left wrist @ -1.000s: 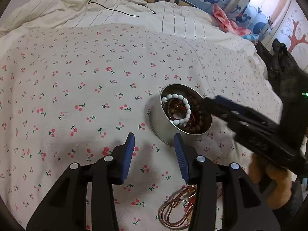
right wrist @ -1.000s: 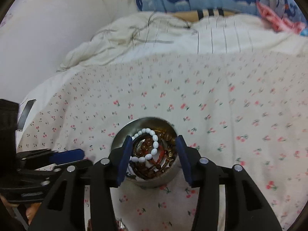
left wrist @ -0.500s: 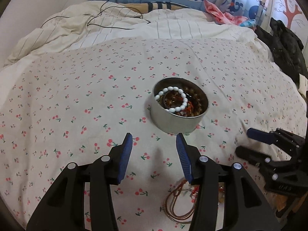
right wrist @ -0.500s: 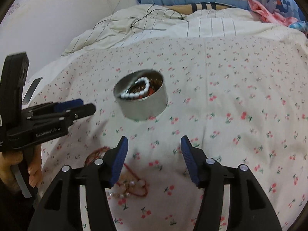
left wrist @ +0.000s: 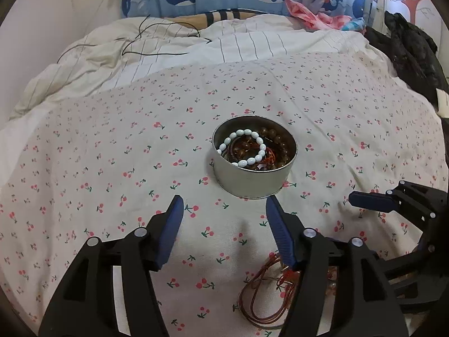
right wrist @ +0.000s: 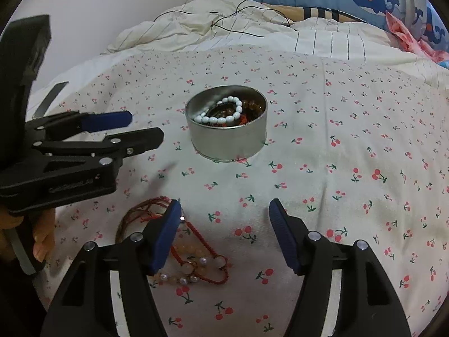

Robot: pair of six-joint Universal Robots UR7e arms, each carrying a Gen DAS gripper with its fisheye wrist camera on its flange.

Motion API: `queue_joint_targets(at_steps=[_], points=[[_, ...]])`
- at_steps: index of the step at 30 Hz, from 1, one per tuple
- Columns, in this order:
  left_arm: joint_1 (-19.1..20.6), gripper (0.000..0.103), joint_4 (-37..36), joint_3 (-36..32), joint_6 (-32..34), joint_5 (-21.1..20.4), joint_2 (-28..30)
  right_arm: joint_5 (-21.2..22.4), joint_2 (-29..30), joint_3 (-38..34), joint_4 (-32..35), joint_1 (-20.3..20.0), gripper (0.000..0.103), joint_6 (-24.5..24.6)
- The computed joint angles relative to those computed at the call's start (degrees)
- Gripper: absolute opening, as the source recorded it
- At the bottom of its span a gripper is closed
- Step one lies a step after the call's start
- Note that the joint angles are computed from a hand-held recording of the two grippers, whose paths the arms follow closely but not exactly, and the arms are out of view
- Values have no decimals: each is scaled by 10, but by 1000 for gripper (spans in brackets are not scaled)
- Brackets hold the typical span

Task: Organize jewelry
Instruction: 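Move the left gripper to the pile and grasp the brown cord bracelet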

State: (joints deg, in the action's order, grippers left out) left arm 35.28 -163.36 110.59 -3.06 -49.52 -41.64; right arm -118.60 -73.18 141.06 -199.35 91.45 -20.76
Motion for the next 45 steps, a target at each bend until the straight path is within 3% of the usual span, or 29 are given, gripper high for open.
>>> queue_joint_targets(at_steps=[5,10,14,18,23,26,28,34,36,38,40,42,44,45], points=[[-3,63,-6,2,8,2,-1,-28,17,-5,-12,1,67,-7],[21,69,39,-13,-31,-27,-12,-130,57,-23,-45,11,67,-19],[49,69,70,-27,-74,-51,-29,-114,24,-15,-36,-4,67,-2],[59,72,75,-30,-89,-53,-38,2,-42,-1,42,-25,67,-17],[65,72,104,-40,-81,-75,-37,-17,-16,-6,61,-3,66,-63],[81,72,153,-58,-66,-159,-39,-34,5,-5,50,8,61,-78],[85,72,188,-68,-50,-190,-36,-51,21,-7,33,14,56,-85],[74,72,227,-70,-14,-179,-16,-116,76,-18,-29,26,40,-116],[68,71,231,-68,-9,-163,-8,-135,78,-23,-41,25,40,-113],[62,66,229,-65,-7,-147,-3,-136,65,-22,-35,18,40,-94],[61,54,230,-67,-9,-141,-1,-127,48,-21,-19,11,40,-78],[59,19,232,-68,-3,-136,2,-86,16,-17,21,-2,40,-54],[59,5,231,-68,0,-141,-1,-53,-5,-11,46,-8,40,-42],[59,5,227,-67,0,-141,-2,-42,-11,-10,55,-9,40,-41]])
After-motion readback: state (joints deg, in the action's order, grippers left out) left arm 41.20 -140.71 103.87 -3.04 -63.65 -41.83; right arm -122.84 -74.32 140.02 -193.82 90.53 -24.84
